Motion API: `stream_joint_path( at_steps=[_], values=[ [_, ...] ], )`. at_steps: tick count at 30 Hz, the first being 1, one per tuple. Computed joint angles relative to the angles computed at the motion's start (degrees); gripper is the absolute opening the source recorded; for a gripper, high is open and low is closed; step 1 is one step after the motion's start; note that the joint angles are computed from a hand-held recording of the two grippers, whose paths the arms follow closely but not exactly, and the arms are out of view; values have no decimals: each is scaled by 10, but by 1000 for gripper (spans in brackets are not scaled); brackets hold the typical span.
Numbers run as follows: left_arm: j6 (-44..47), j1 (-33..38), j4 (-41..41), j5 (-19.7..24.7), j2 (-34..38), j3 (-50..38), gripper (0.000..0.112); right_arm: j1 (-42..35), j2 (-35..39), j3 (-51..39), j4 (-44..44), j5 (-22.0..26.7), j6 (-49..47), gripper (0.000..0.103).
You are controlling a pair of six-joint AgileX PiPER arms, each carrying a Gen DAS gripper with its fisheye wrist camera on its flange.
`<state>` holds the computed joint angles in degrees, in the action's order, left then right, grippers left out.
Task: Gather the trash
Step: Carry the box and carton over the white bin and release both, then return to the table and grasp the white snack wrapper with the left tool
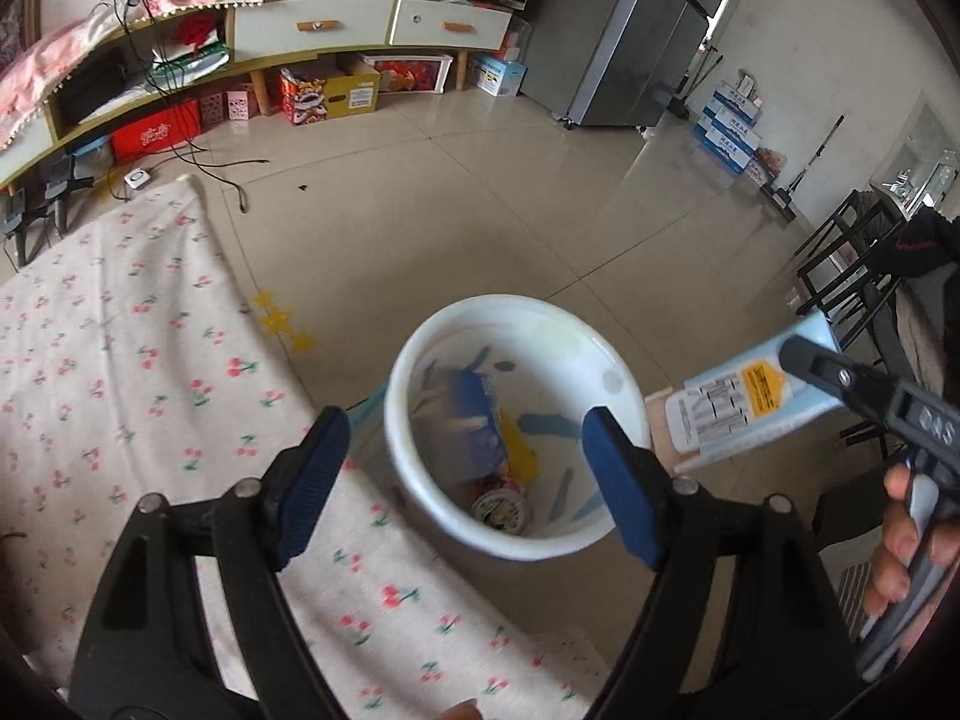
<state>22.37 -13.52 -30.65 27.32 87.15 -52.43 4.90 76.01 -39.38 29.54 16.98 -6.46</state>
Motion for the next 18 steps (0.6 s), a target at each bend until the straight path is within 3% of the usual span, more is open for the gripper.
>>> stream_joint_path(
  at_steps=[6, 11, 12, 14, 18],
  values=[
    [54, 55, -15, 22, -68, 50, 84, 17, 31, -19, 48, -10, -35, 39],
    [113, 127, -43, 72, -112, 76, 84, 34, 62, -35, 85, -23, -56, 41],
    [116, 138, -37, 79, -119, 79, 84, 35, 69, -39, 86, -22, -56, 42],
    [127, 161, -31, 95, -135, 87, 84, 36, 76, -42, 90, -17, -51, 56],
    [167, 226, -25, 134, -172, 104, 86, 48, 71, -43, 26, -17, 22, 62]
  ],
)
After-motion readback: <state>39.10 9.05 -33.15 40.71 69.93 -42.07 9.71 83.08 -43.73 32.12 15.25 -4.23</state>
